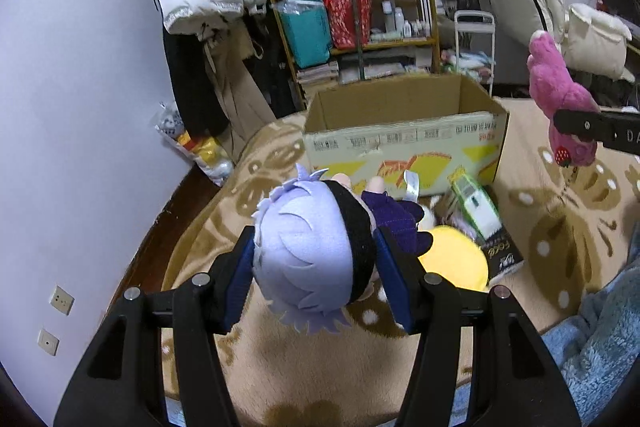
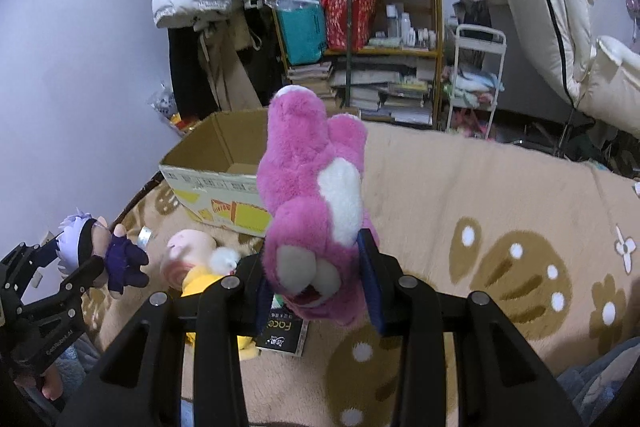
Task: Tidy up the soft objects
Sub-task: 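Close the right tool on the pink bear while the left tool grips the white-haired doll, lift both, then carry both plushes over the cardboard box and open both tools to drop them inside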
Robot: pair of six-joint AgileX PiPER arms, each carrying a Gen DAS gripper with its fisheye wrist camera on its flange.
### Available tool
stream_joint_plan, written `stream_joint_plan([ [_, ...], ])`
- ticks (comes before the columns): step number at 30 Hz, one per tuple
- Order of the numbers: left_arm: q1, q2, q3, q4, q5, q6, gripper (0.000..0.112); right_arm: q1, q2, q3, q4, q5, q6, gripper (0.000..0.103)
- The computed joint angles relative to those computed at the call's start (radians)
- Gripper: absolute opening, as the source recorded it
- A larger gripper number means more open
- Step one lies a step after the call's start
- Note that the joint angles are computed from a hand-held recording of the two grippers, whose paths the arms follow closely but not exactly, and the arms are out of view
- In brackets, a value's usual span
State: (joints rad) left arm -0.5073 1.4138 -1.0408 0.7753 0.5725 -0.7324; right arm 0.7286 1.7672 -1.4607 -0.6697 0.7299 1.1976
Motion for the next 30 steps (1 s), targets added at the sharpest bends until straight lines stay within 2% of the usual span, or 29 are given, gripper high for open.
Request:
stream_joint_plan([
  [9, 0.001, -0.059, 0.011, 0.099, -0.034, -0.093, 0.057, 0.049, -0.061, 0.027, -0.146, -0.009, 0.138, 0.040],
  [13, 0.000, -0.057, -0.031, 0.046, -0.019, -0.047, 0.057, 0.064, -0.065, 0.010, -0.188, -0.004, 0.157, 0.040],
  [20, -0.045, -0.050, -0.124, 0.080, 0.044, -0.023, 0.057, 0.076, -0.031, -0.080, -0.202, 0.034, 0.109, 0.040],
  [30, -0.024, 0.033, -0.322, 0.008, 0.030, 0.108, 0.057, 0.072, 0.035, -0.211, -0.216, 0.104, -0.012, 0.040],
])
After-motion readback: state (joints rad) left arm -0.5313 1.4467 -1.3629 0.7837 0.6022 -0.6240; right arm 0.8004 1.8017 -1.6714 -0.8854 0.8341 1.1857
